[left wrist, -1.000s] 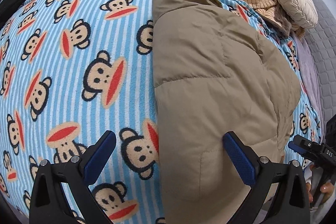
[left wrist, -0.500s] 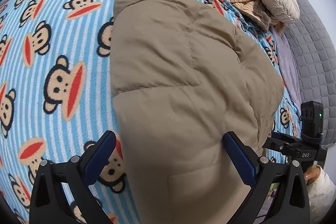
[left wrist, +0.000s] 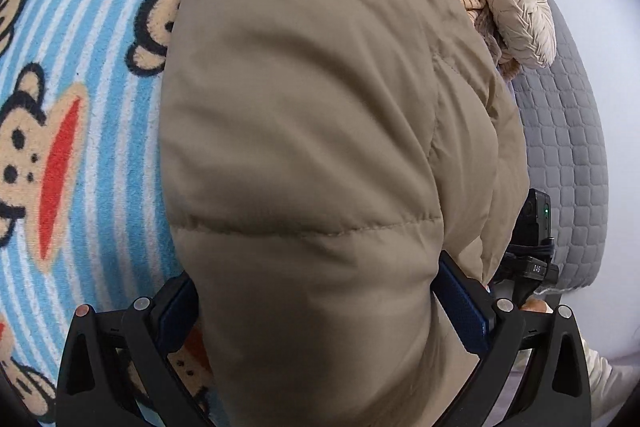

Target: Fold large clothes

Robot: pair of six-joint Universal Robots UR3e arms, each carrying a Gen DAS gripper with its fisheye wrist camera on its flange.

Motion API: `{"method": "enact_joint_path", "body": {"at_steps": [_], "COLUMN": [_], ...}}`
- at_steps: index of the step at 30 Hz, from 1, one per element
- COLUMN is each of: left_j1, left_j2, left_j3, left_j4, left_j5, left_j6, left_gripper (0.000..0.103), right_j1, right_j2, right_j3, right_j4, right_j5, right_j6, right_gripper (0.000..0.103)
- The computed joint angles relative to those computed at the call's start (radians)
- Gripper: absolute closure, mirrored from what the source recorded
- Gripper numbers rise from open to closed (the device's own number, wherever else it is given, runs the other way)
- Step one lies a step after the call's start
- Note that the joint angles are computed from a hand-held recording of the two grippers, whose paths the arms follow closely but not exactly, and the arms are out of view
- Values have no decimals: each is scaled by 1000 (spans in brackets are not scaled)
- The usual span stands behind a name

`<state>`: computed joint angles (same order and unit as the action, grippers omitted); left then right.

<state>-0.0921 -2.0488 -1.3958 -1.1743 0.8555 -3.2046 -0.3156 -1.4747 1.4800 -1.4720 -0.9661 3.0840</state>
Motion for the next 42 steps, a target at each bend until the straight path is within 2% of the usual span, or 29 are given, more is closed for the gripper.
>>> {"method": "enact_joint_path", "body": {"at_steps": [4,7,11,14,15,17,20,23,27,30,33,36,42], "left_j1": [-44,-98,-173,-205,-210,-222,-202,-183,-114,-52,46,173,440], "left_j2": [-19,-12,3,17,21,33,108,168,276,328,389,444,430], "left_j3": [51,100,157,183,197,207,150,110,27,1,-32,-54,31], "left_j4": [5,20,34,31,20,16,8,9,0,-29,-86,-173,-377], "left_j5": [58,169,288,338,346,362,360,349,323,301,262,214,168], "left_j6": [-48,-92,-122,-133,-137,-146,-118,-101,-44,6,102,244,533], "left_gripper": [0,0,16,26,27,30,31,32,32,32,32,32,32], "right_j1": [-1,26,50,49,43,32,30,32,51,117,192,256,441], "right_j2": [33,72,92,66,53,34,4,-17,-11,33,119,140,375], "right_j3": [36,32,40,57,65,76,75,65,17,-49,-127,-148,-417], "right_j4": [-67,-96,-158,-158,-150,-147,-138,-120,-106,-166,-274,-370,-564], "right_j5": [112,176,172,162,166,193,220,251,280,278,269,253,170], "right_j6": [4,20,127,183,186,195,197,192,202,286,395,502,777], "right_gripper": [0,0,0,2,5,23,41,47,48,48,47,47,48]}}
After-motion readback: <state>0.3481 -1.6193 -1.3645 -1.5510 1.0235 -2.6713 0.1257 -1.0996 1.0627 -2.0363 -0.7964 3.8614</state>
